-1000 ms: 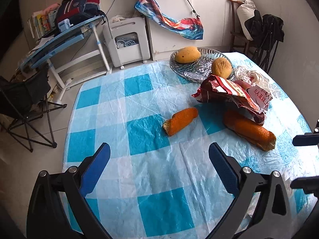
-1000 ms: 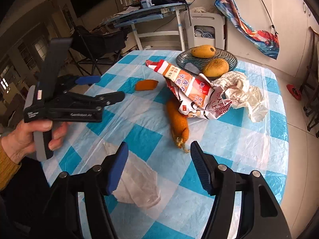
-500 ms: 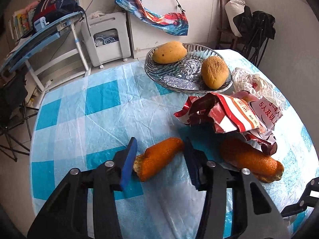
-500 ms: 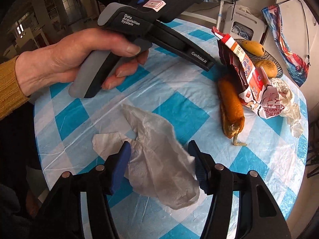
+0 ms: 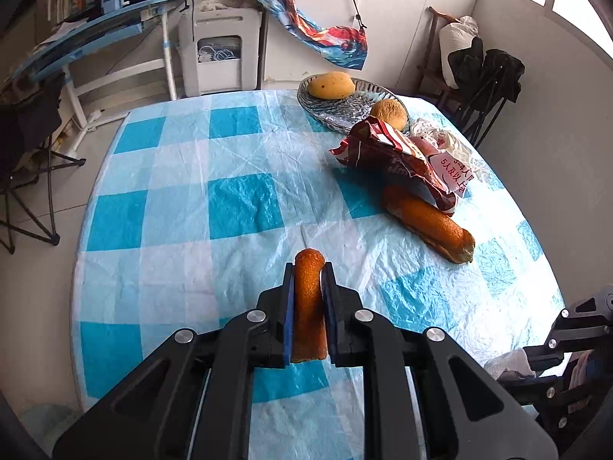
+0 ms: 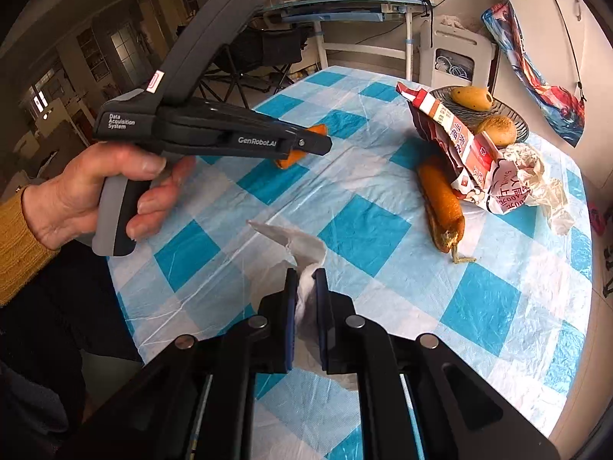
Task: Collect trash
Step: 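Carry the carrot with the left gripper and drop it into the yellow basin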
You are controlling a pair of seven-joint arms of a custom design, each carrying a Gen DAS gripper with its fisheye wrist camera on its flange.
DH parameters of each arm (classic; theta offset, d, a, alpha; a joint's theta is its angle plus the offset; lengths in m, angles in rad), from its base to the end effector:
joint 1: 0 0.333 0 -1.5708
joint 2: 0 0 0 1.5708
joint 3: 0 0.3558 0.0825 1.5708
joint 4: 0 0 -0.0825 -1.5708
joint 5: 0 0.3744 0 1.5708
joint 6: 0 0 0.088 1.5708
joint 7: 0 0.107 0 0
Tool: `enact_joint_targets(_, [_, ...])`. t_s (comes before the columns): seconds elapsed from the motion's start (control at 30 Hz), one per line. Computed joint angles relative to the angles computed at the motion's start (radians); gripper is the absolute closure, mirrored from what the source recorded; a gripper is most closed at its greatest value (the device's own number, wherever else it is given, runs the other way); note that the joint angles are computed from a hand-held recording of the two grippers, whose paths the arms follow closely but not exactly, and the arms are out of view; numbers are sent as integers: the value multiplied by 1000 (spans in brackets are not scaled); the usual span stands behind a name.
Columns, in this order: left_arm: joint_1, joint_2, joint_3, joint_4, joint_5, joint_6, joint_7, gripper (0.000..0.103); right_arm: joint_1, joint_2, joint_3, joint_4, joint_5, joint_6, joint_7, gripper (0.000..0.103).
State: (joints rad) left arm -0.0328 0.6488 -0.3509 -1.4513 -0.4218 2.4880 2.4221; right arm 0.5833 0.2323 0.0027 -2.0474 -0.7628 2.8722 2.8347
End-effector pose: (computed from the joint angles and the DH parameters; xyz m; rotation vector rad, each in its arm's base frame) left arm 0.7327 -0.2221 0.4037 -1.0463 2.7183 -0.9742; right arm 0.4973 0.3767 0.4277 -1.7730 1.7690 -0.4244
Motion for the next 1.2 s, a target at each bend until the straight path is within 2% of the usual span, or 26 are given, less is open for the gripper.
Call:
enact_joint_targets(0.2, [129,-180,-54,-245,-203,30,121,90,59,3,-39,12,-153,69,189,93])
enact_joint_targets(0.33, [182,-305,-41,-397,-361,21,230,90,99,36,-22,36,-202,105,265,93])
enact_joint_targets(0.4, [193,-361,-16,-468,-415,9,259,90,111,69,4,53,-158,118,234,93])
enact_joint_targets(0.5, [191,-432,33,-566,-453,-2,281,90,113,126,71,87,-25,97,96,93])
enact_joint_targets(0.57, [182,-477,65,-630,-467,-5,301,90,98,160,130,111,77,62,-15,86])
enact_joint_targets(0.6, [174,-501,80,-665,-469,0,312,90,117,167,127,121,94,34,-31,78])
enact_joint_targets(0.63, [165,-525,94,-700,-471,10,324,90,143,168,110,124,97,17,-28,61])
enact_joint_targets(0.7, [146,-564,125,-763,-461,31,335,90,196,154,60,110,91,23,8,59])
enact_joint_targets(0.77, [127,-587,159,-804,-425,25,308,90,276,122,-24,90,30,0,109,59])
enact_joint_targets(0.83, [104,-596,189,-836,-383,22,272,90,367,78,-114,68,-136,-54,325,55])
enact_joint_targets(0.9, [91,-607,212,-861,-338,-7,238,89,441,27,-166,45,-317,-169,567,41])
enact_joint_targets(0.93, [87,-614,220,-875,-321,-23,235,87,464,6,-168,37,-371,-243,655,31])
enact_joint_targets(1.0, [77,-630,229,-900,-300,-36,235,71,485,-17,-153,25,-419,-378,775,25])
enact_joint_targets(1.03, [71,-643,231,-915,-308,-28,242,53,485,-20,-142,25,-421,-425,814,23])
enact_joint_targets(1.07, [66,-657,235,-928,-331,-17,261,41,480,-19,-131,28,-415,-461,843,19])
enact_joint_targets(1.13, [58,-681,246,-940,-395,-3,314,32,457,-11,-109,32,-391,-490,868,14])
enact_joint_targets(1.2, [49,-695,256,-945,-461,22,352,23,430,-4,-84,38,-364,-500,860,14])
